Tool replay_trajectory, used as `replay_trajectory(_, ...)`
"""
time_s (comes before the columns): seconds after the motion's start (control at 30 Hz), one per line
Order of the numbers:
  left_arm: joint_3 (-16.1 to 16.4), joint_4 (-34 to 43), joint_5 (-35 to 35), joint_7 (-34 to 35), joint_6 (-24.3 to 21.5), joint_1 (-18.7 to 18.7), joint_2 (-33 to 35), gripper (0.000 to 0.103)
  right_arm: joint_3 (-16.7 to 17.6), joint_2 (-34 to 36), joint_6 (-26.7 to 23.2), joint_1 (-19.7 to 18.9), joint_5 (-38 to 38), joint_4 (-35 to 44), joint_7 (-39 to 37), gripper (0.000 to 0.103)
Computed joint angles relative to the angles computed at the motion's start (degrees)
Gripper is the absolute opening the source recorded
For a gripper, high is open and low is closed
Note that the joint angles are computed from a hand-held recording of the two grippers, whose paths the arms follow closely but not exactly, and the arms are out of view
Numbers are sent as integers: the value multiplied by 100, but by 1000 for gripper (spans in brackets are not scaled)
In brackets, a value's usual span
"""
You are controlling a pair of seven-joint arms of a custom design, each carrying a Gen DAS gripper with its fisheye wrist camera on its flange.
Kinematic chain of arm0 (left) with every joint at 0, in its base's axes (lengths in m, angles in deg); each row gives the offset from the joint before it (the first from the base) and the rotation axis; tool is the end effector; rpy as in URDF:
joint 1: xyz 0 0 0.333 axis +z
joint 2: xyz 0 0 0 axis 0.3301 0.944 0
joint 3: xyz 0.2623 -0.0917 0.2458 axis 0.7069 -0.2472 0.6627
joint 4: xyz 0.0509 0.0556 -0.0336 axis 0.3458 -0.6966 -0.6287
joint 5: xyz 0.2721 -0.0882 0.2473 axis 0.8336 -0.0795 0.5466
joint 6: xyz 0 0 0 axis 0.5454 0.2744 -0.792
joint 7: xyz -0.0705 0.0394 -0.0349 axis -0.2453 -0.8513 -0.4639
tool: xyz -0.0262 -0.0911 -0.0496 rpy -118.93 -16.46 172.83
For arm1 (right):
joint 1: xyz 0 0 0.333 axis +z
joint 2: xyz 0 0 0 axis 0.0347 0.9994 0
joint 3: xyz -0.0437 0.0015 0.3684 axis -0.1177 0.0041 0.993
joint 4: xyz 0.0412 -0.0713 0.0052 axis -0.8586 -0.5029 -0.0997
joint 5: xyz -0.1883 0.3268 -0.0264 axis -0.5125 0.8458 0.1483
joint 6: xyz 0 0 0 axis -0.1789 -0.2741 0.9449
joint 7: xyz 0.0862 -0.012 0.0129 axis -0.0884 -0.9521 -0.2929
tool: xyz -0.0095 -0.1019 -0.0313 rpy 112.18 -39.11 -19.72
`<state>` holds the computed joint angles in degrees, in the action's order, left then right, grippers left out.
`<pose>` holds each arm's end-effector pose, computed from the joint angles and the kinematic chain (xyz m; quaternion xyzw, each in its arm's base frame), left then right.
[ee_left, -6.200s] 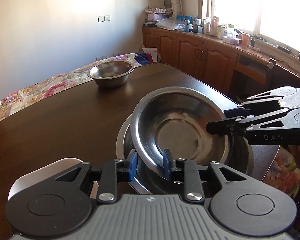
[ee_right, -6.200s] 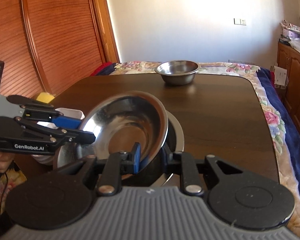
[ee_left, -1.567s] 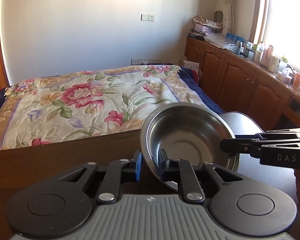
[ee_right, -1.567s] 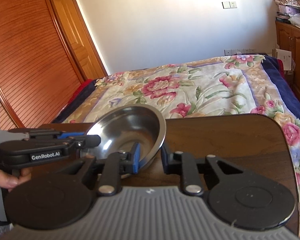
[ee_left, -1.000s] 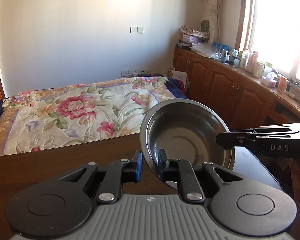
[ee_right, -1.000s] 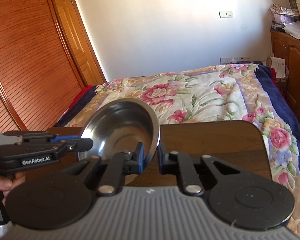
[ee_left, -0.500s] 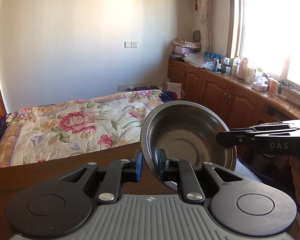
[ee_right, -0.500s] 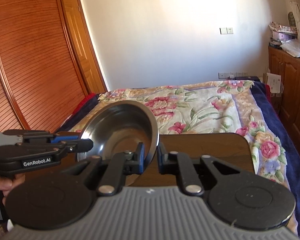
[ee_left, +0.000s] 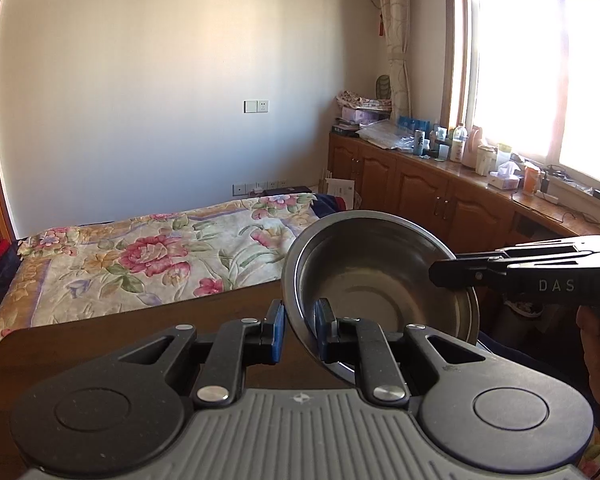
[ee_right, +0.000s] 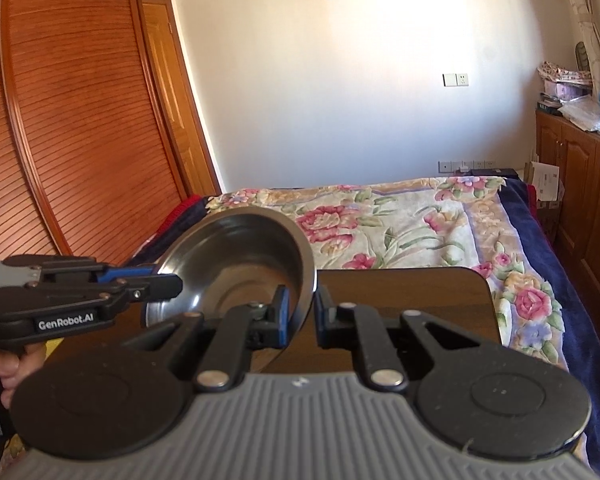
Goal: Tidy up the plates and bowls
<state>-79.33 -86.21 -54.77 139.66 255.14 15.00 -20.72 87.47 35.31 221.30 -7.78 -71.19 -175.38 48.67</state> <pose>0.6648 -0.2752 0.5066 -0.4374 0.7334 -0.4560 0.2509 0.7092 0.1530 0.5200 -0.6530 0.5514 -0.2316 0.4646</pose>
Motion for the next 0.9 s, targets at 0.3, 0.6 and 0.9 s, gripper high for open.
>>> replay_trajectory(0.3, -395, -832, 262, -245, 371, 425, -329, 18, 472, -289, 402, -459, -298, -696, 296, 15)
replay_trajectory(0.6, -442, -1473, 589, -724, 562, 594, -556, 18, 683, -485, 667, -746, -882, -1310, 960, 15)
replay_trajectory(0.9, -375, -1873, 981, -1094, 761, 629, -645, 18, 867, -526, 871, -1027, -1528, -1744, 1677, 15)
